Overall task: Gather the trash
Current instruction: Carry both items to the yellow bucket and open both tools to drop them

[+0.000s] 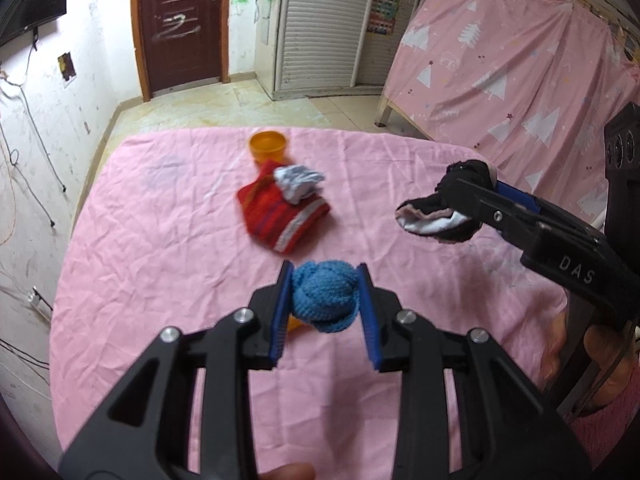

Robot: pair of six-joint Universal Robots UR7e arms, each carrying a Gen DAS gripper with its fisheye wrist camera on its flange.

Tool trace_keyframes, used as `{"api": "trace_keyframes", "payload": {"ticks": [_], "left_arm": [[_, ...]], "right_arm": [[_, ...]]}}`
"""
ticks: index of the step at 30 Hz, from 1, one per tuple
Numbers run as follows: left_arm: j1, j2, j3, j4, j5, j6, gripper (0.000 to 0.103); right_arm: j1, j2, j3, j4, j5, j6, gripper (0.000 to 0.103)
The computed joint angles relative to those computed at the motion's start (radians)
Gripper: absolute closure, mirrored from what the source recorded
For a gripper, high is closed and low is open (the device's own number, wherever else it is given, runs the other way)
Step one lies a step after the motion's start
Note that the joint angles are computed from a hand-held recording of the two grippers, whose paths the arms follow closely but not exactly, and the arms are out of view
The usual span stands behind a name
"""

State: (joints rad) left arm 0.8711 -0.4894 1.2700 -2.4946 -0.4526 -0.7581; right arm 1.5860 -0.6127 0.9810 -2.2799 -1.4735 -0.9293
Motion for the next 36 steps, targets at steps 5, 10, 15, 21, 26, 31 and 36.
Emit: {"api": "trace_keyframes", "payload": {"ticks": [5, 10, 15, 21, 26, 31, 36], "left_arm": [[-0.016, 0.046, -0.063, 0.009, 0.000, 0.042, 0.073], [-0.025, 0.103, -0.151, 0.040, -0.008, 0.078, 0.073], [-0.029, 0.162, -0.244, 0.091, -0.019, 0.097, 0.073], [-0.033, 0.225, -0.350, 0.156, -0.030, 0.121, 0.073], [-0.037, 0.288, -0.459, 0.221, -0.043, 0.144, 0.073], [-0.040, 0.365, -0.593, 0.279, -0.059, 0.182, 0.073], [-0.044, 0.461, -0.763, 0.345, -0.078, 0.235, 0.073]], "right_arm": [[-0.025, -0.028, 0.001, -0.010, 0.030, 0.010, 0.048], [-0.053, -0.045, -0.017, -0.010, 0.056, 0.023, 0.048], [-0.079, -0.053, -0.042, -0.003, 0.074, 0.036, 0.048], [-0.111, -0.054, -0.084, 0.015, 0.099, 0.062, 0.048], [-0.143, -0.058, -0.112, 0.008, 0.122, 0.091, 0.048], [-0.175, -0.055, -0.159, 0.001, 0.139, 0.128, 0.048], [-0.201, -0.048, -0.205, -0.004, 0.130, 0.140, 0.048]]}}
